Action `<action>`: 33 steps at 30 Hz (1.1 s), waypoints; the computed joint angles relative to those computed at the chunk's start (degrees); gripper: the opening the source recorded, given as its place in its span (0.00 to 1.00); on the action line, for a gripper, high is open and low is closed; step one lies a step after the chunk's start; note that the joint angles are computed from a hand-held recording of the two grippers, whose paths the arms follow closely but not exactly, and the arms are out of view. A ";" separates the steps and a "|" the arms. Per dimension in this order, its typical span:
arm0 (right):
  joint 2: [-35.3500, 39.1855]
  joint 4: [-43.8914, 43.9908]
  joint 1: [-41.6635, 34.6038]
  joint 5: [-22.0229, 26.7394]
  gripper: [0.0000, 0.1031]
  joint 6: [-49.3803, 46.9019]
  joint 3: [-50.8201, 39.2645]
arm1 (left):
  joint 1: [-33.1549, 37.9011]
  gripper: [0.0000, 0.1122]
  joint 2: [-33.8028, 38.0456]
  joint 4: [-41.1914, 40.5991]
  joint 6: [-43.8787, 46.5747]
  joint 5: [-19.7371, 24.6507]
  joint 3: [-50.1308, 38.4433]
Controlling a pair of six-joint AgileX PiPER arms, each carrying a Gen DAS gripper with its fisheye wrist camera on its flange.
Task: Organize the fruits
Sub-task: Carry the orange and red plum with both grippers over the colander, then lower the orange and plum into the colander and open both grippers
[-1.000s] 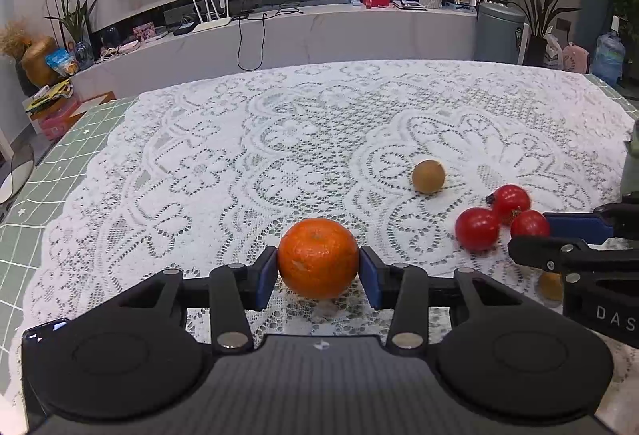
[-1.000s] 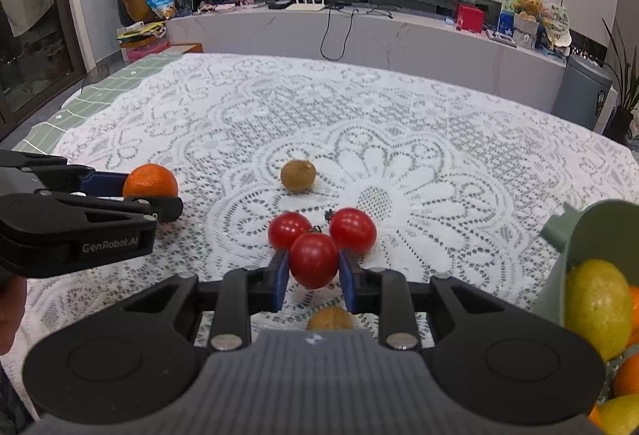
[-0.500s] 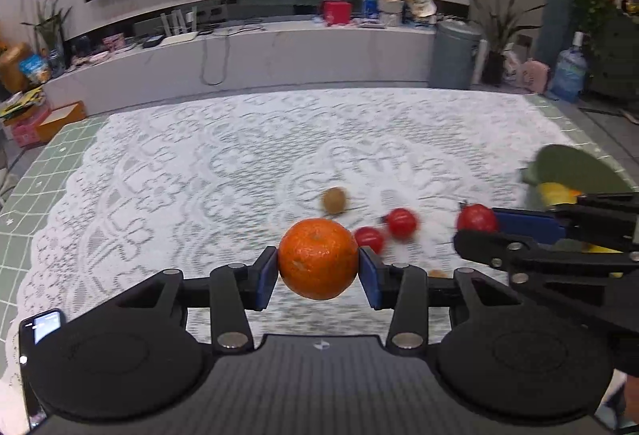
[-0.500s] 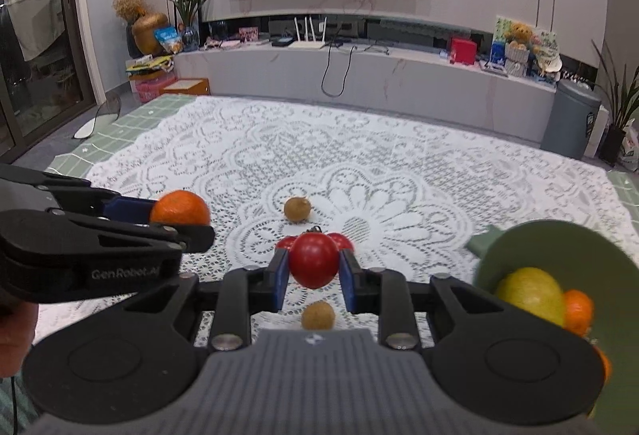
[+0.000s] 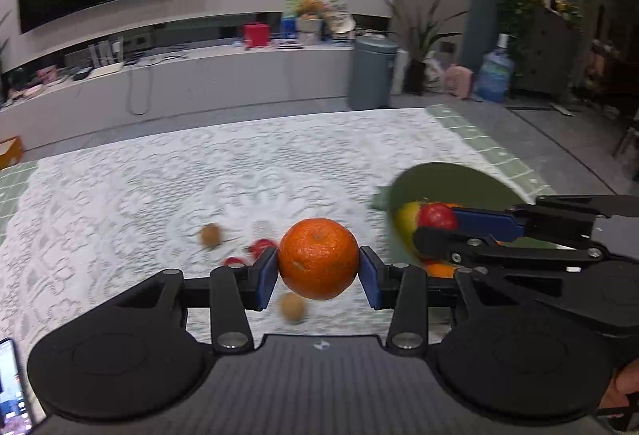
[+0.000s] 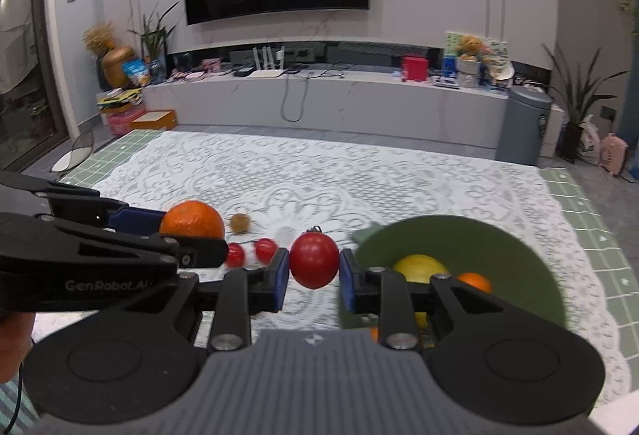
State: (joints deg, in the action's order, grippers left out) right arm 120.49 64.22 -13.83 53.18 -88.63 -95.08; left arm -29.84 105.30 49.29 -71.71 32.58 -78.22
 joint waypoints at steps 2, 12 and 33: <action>0.32 0.11 -1.34 0.07 0.23 -0.06 -0.81 | -0.57 0.43 1.21 -2.04 2.62 -0.29 -2.05; 4.81 -6.85 -4.93 -1.50 0.23 3.48 -9.56 | -0.53 0.43 8.53 -17.82 20.80 -1.64 -13.22; 24.52 -29.19 -2.29 6.98 0.23 20.54 -43.82 | 2.25 0.43 23.31 -39.13 43.70 6.42 -33.00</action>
State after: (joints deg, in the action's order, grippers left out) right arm 145.01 35.04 -16.12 60.17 -68.10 -138.91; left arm -27.59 128.61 10.16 -28.01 39.00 -111.22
